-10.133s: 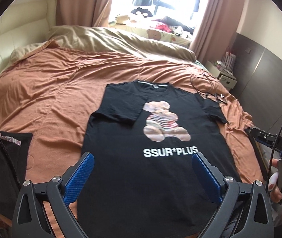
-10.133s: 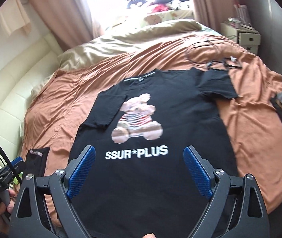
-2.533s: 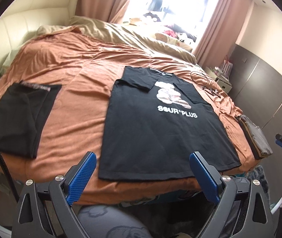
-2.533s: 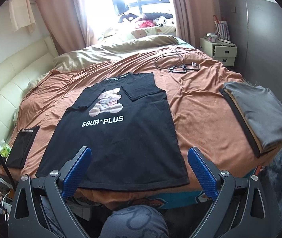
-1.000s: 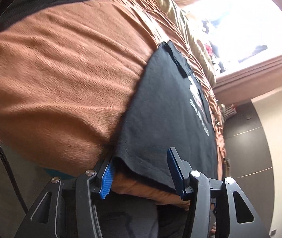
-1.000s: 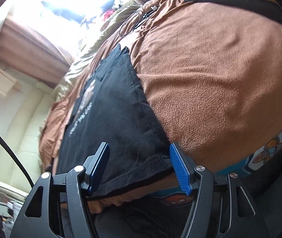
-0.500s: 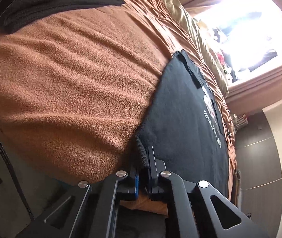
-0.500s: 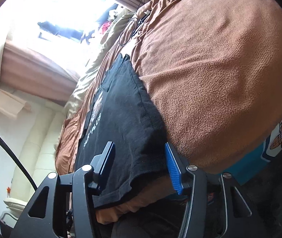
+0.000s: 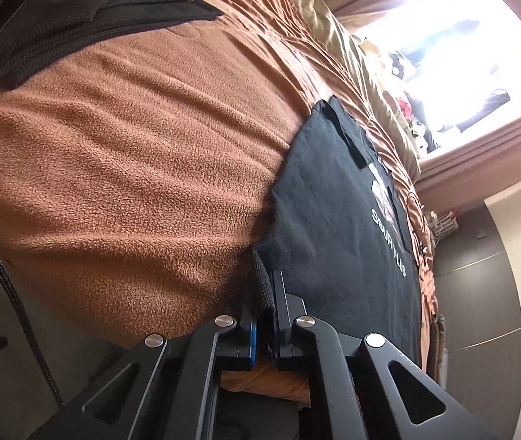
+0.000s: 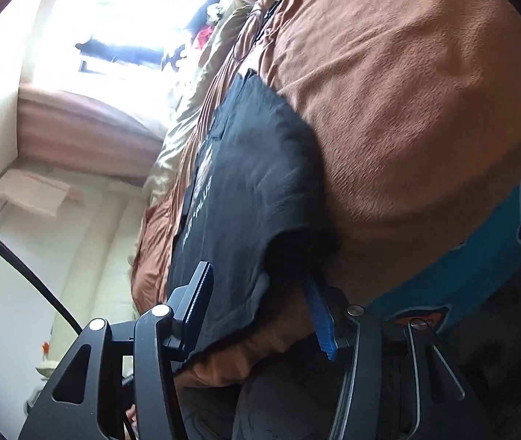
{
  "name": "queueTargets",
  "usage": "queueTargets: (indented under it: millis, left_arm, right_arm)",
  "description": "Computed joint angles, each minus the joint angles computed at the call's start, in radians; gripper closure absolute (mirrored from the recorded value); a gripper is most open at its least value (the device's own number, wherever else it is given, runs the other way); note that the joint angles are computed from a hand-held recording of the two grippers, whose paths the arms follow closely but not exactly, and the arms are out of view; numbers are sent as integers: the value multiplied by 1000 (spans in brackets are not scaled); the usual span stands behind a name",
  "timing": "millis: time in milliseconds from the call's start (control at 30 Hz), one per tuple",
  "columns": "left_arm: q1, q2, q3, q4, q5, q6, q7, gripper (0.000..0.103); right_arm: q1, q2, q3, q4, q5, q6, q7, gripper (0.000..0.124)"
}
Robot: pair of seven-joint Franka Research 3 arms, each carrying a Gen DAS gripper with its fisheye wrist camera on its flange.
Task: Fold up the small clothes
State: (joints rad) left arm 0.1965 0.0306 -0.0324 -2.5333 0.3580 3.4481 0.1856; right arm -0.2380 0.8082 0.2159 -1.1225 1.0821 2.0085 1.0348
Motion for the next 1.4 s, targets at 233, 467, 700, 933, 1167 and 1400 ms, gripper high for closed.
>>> queueTargets:
  millis: [233,467,700,933,1167,1400]
  left_arm:
    - [-12,-11,0,0,-38,-22,30,98]
    - [-40,-51,-18,-13,-242,-18,192,98]
    - [12,-132,-187,-6,-694,-47,608,98]
    - [114,-252,-320,-74,-767,-23,630,98]
    - [167,-428,-407,-195,-749,-22,534,98]
    - [154,-615,-431,-311,-707,-49,424,98]
  right_arm:
    - [23,70,17,113,12,119,68,75]
    - [52,34,10,71,-49,218,152,122]
    - [23,-89,30,-56,15,239,38,124]
    - [11,-192,11,-168,118,214,-91,124]
    - [-26,-289,-40,-293,231,127,-224,124]
    - [-29,-365,-99,-398,309,50,-324,124]
